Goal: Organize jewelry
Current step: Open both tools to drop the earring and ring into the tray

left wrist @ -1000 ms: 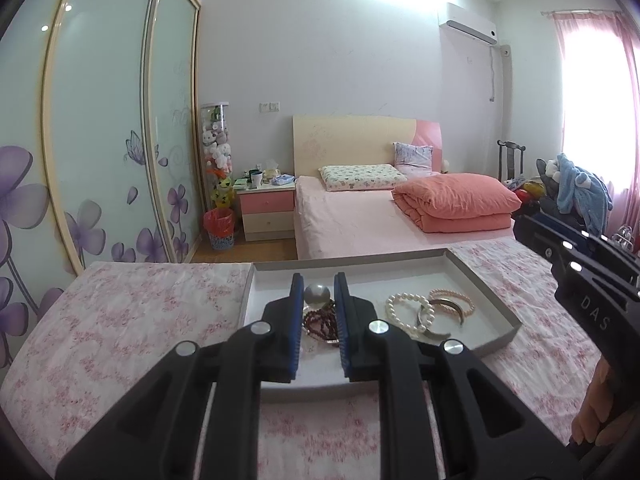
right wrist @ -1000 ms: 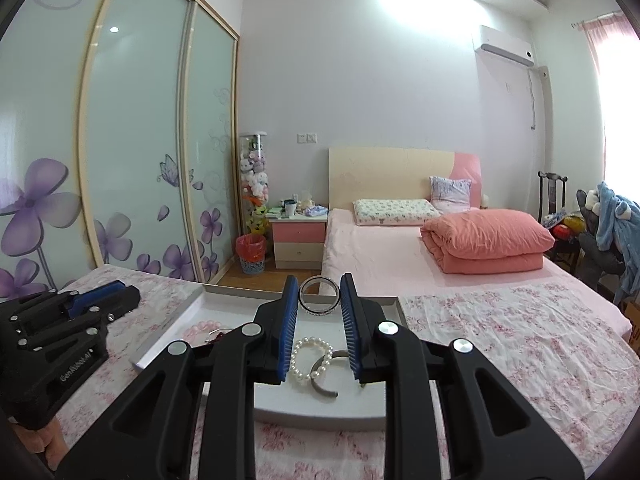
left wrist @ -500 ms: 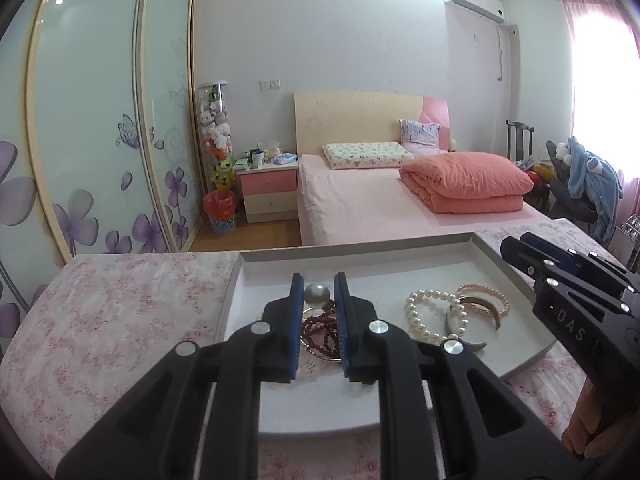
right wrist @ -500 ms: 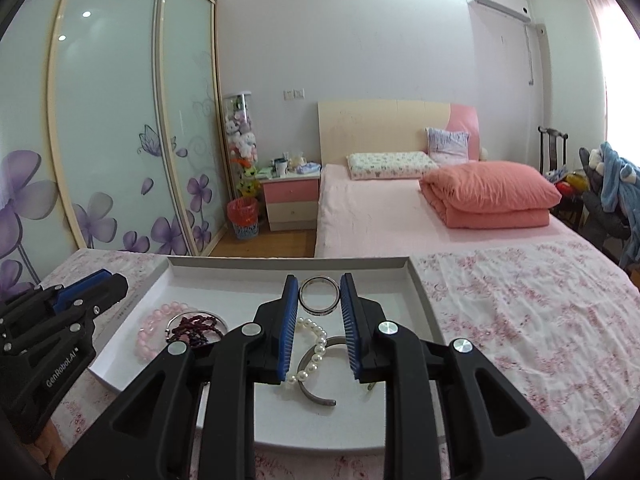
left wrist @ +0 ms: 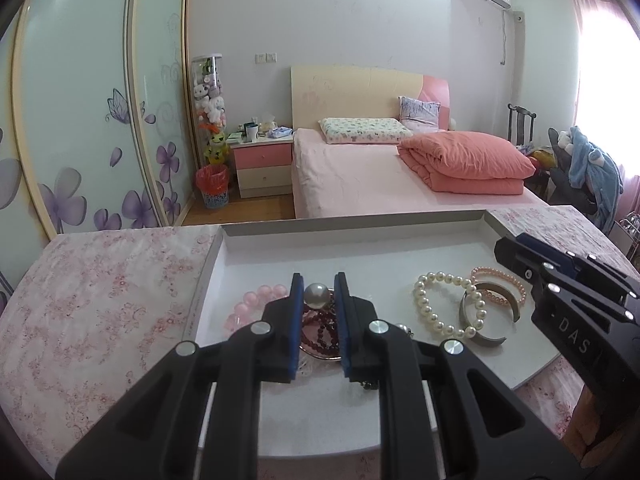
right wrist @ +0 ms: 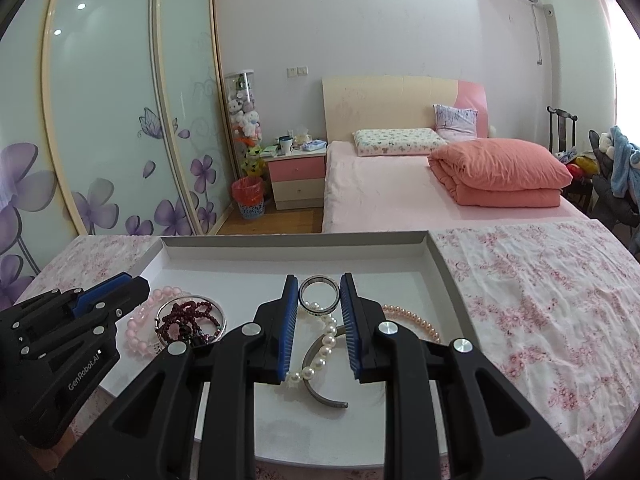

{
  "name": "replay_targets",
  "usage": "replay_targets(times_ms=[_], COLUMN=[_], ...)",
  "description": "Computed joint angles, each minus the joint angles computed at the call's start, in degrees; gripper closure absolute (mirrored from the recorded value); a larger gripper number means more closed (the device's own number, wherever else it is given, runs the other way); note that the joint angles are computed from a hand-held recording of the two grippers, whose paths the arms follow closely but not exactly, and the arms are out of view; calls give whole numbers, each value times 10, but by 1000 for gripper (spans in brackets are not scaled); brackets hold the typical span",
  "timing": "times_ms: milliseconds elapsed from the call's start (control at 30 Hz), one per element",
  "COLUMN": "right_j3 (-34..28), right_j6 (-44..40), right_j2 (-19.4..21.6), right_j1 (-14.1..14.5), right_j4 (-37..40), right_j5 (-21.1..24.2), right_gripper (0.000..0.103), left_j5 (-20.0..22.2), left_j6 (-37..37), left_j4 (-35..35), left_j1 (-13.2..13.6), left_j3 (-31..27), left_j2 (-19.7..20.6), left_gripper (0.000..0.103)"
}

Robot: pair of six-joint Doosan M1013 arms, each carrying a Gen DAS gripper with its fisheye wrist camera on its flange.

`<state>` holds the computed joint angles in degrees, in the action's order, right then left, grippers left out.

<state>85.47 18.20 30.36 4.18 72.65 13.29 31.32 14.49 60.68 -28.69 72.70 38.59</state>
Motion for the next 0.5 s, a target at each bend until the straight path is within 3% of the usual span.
replay_targets(times_ms=[133, 167, 233, 500], right_j3=[1, 1, 3, -2], right_j6=[19, 20, 11, 36], right_j2=[0, 0, -1, 2], right_j1=[0, 0, -1, -3], right_j4=[-12, -10, 6, -9], right_j5=[-2, -4, -8, -6], right_gripper=[77, 71, 64, 63], left_j5=[-1, 1, 2, 4], left_j6=[5, 3, 3, -1], left_j4=[-15, -15, -20, -24], left_j1=[2, 4, 5, 7], left_j3=[-3, -3, -3, 1], left_j2=[1, 2, 1, -1], left_gripper=[75, 73, 73, 73])
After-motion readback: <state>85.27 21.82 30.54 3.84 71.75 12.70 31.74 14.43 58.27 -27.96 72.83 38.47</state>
